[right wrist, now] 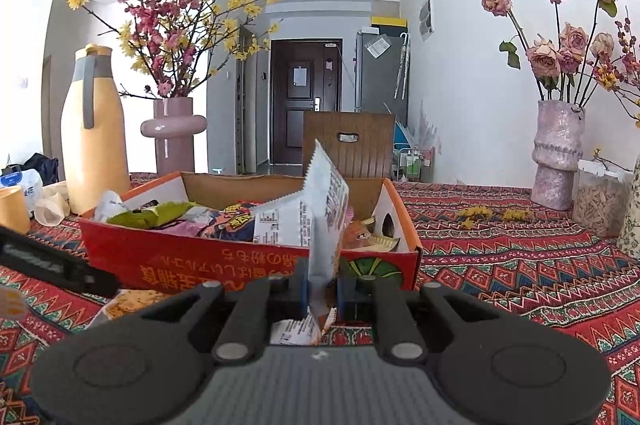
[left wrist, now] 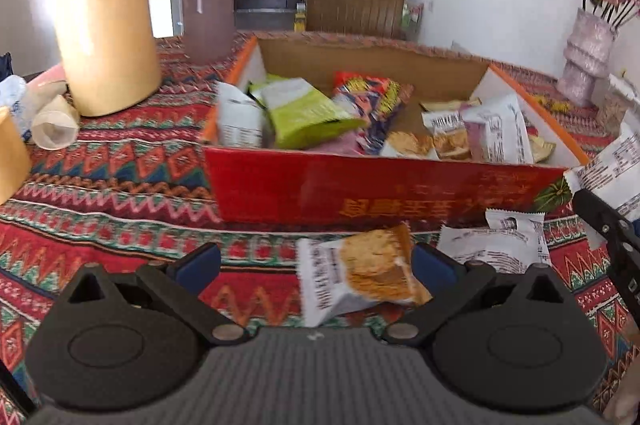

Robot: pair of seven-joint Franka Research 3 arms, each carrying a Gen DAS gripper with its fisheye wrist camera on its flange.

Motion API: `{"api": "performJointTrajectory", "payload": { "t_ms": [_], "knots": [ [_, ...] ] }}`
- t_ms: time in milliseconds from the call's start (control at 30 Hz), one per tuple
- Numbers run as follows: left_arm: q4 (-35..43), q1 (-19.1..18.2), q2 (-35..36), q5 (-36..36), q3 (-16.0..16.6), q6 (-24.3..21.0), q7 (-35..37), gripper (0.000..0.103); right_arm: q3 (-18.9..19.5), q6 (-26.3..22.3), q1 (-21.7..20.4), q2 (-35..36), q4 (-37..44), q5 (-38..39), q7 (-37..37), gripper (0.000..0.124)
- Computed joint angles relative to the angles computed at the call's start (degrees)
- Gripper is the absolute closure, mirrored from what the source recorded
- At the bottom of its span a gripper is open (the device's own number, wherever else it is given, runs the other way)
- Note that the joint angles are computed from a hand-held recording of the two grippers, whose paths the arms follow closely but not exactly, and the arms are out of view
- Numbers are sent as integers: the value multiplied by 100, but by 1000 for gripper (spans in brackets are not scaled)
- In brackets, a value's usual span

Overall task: Organize snacks
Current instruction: 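Grasp the cookie packet with the left tool while the right tool holds its wrapper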

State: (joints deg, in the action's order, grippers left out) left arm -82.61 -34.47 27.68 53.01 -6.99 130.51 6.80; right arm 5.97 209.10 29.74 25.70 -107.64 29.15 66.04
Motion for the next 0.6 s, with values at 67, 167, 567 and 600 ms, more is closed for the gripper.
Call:
{"api": "performJointTrajectory", "payload": {
  "t_ms": [67, 167, 567, 600],
  "knots": [
    [432, 15, 300, -283, -62, -235, 270, 0, 28, 17, -35, -5, -19, -53, 40, 112],
    [901, 4, 640, -689, -57, -472, 516, 0, 85, 61, -106, -18, -63, -186, 134, 112],
    [1314, -304, 939, -773, 237, -782, 616, 9, 170, 157, -248, -53, -172, -564, 445, 112],
    [1306, -303, 926, -764, 235, -771, 612, 11, 164, 156, -243, -53, -173, -567, 449, 112]
  ]
}}
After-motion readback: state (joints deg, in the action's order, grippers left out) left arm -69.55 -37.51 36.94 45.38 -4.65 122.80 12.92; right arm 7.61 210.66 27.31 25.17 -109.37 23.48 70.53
